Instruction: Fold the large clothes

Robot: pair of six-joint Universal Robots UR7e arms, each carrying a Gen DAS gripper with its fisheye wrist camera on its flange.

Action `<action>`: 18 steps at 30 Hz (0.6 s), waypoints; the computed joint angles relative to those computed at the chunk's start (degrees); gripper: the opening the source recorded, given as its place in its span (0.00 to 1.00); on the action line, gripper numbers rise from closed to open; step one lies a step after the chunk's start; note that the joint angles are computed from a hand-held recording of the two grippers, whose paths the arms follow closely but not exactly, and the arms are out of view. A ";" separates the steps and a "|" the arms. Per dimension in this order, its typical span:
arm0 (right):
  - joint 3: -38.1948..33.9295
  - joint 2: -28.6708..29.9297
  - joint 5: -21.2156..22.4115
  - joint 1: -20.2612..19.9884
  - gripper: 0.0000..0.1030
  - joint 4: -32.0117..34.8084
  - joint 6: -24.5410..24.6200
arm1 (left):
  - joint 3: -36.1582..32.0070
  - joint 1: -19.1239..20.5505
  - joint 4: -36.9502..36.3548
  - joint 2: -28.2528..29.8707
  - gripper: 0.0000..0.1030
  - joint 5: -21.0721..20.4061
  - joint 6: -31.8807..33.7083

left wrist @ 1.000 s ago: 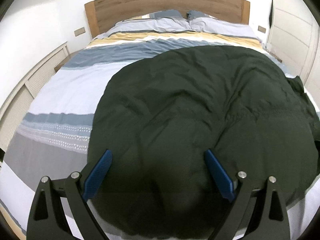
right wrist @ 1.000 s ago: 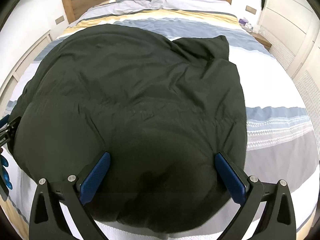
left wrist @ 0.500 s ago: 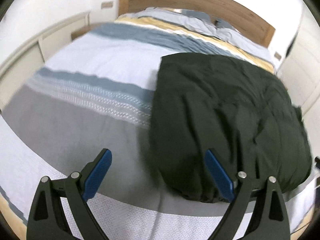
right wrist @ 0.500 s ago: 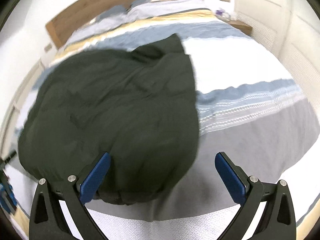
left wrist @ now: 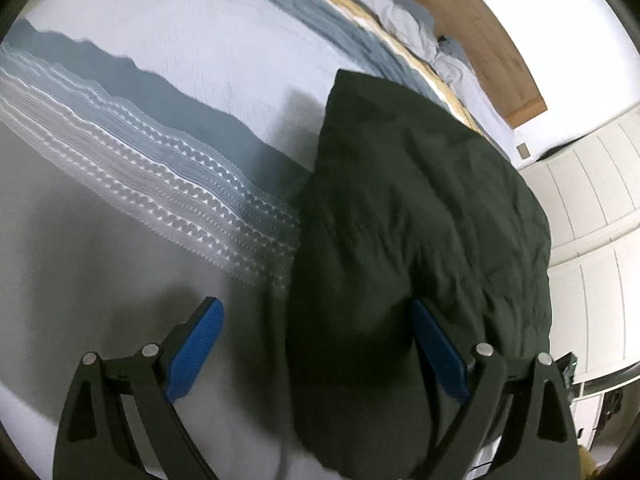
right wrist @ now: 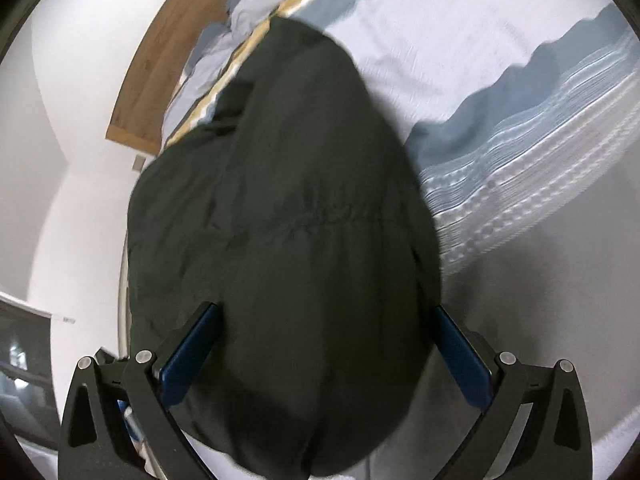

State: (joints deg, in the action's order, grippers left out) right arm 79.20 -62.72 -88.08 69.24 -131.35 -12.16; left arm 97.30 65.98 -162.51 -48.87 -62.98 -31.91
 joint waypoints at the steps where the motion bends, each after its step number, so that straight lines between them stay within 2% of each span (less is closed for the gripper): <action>1: -0.62 0.63 0.97 -0.34 0.99 0.59 -0.52 | -0.65 0.76 -0.12 0.41 0.92 -1.59 0.23; 5: -3.86 3.36 4.45 -1.80 0.99 4.32 -1.52 | -3.66 3.35 0.08 2.85 0.92 -6.69 0.95; 7: -5.71 5.20 6.81 -2.52 0.99 6.77 -1.36 | -5.48 4.75 0.20 4.43 0.92 -10.92 0.89; 12: -7.98 8.09 8.24 -2.20 0.99 7.25 -2.26 | -8.15 7.40 -4.72 8.67 0.93 -23.03 -0.28; 16: -8.46 8.11 13.86 -2.41 0.99 11.75 -5.03 | -6.92 8.81 -10.76 9.76 0.93 -32.72 -1.91; 18: -9.25 8.73 15.20 -2.48 0.99 13.37 -5.80 | -6.52 8.94 -12.12 10.09 0.93 -35.08 -1.49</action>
State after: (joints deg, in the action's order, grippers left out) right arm 69.95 -53.99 -72.88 66.77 -117.98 -17.96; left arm 90.79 74.92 -174.64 -38.77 -98.05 -33.40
